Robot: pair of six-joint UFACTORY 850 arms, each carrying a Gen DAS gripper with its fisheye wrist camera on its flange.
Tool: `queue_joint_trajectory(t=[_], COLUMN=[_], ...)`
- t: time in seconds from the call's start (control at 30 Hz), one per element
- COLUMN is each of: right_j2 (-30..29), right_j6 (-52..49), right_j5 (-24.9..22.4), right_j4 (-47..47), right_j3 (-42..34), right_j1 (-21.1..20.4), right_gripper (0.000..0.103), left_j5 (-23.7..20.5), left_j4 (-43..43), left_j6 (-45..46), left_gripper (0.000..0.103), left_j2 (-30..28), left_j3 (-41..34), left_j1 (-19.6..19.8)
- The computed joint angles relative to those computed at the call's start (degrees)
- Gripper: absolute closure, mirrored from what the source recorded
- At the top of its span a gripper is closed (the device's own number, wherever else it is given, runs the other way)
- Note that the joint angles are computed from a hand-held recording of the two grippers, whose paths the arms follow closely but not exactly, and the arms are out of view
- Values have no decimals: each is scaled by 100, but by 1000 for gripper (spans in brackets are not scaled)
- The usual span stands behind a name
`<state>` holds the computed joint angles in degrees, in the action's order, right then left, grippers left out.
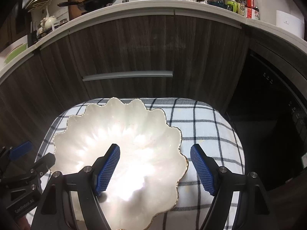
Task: Organize fruits
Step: 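Withdraw both tools from the bowl toward the remaining fruits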
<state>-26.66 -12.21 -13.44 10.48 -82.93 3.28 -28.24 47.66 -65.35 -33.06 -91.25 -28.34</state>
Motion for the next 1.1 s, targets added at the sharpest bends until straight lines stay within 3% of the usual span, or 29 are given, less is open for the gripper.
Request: queue_joint_trajectory(t=[0.5,1.1], right_j2=[479,1166], right_j6=[121,-2102], right_j5=[428,523], right_j4=[-256,2147], right_j3=[631,1562], right_j1=[11,7], right_gripper=[26,26], left_j5=[-34,141], left_j4=[532,1084], left_j6=[-646,-1596], left_gripper=[30,30], left_j2=[355,1055], left_j3=[525,1584], left_j1=[-139,-306])
